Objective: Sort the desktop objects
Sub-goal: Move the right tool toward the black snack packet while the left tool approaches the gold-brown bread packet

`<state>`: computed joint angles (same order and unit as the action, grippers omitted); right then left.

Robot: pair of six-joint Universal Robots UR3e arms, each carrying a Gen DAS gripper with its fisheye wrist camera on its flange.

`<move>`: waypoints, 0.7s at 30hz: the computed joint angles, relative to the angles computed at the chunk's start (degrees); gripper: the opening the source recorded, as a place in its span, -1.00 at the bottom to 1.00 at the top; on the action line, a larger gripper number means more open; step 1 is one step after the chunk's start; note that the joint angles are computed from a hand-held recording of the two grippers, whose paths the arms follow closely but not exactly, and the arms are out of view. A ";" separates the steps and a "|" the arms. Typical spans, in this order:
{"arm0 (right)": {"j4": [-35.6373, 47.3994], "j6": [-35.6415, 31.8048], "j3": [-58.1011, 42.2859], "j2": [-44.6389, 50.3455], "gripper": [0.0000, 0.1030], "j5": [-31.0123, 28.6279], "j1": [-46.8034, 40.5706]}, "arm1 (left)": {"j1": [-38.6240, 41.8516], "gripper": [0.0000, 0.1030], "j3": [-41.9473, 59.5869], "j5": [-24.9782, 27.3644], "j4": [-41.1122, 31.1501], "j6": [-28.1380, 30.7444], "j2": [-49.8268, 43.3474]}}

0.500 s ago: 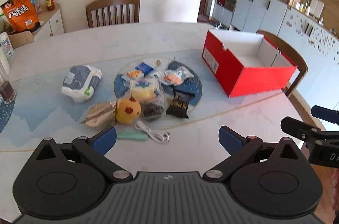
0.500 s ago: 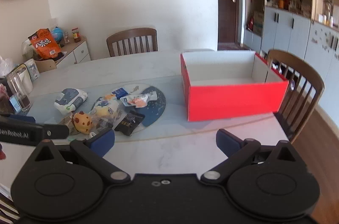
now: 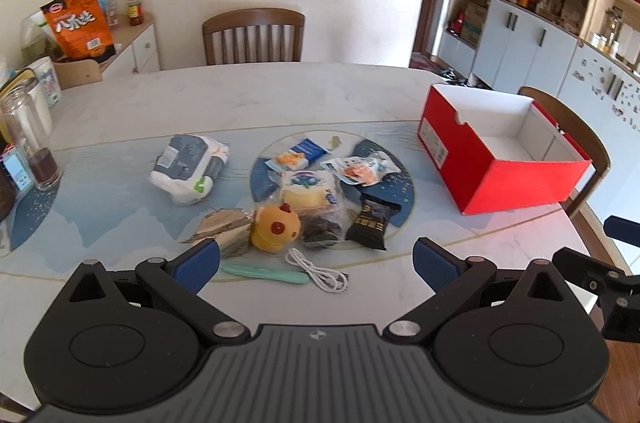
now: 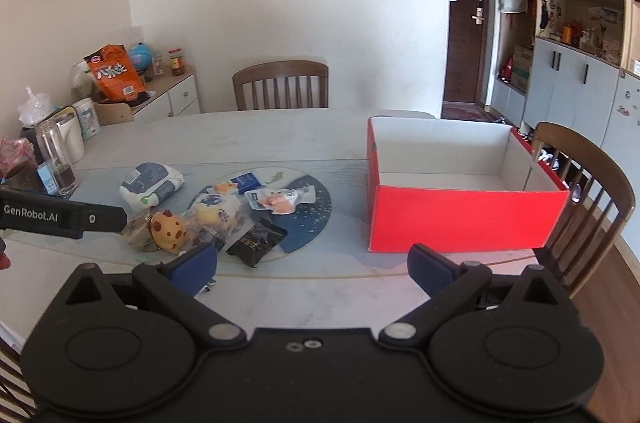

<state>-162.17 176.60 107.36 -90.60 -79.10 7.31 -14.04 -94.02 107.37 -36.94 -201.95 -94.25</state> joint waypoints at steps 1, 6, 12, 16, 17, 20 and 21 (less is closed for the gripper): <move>-0.09 -0.23 -0.21 0.27 0.98 0.18 0.11 | 0.28 1.00 -0.31 0.04 0.23 -0.17 0.18; -1.27 0.24 -2.00 2.62 0.99 -0.20 1.33 | 2.40 1.00 -1.67 -0.68 1.70 1.14 0.26; -2.02 2.98 -6.01 7.75 0.99 -1.67 3.38 | 7.00 1.00 -4.94 -4.41 6.38 4.66 -0.56; -2.52 4.21 -9.28 11.79 0.99 -3.23 5.21 | 10.89 1.00 -7.76 -7.93 9.60 6.98 -0.69; -2.50 4.51 -10.31 12.94 0.99 -3.69 5.72 | 11.97 1.00 -8.39 -8.75 10.25 7.76 -0.79; -2.25 5.81 -13.64 16.54 0.99 -4.76 7.19 | 14.64 1.00 -9.30 -10.66 11.14 9.45 -1.19; -2.39 5.89 -14.49 17.61 0.99 -5.21 7.65 | 15.68 1.00 -9.41 -11.42 11.30 10.17 -1.50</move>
<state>-164.56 182.50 92.87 -72.99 -84.31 14.96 1.64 -103.44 95.95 -25.64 -191.78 -95.75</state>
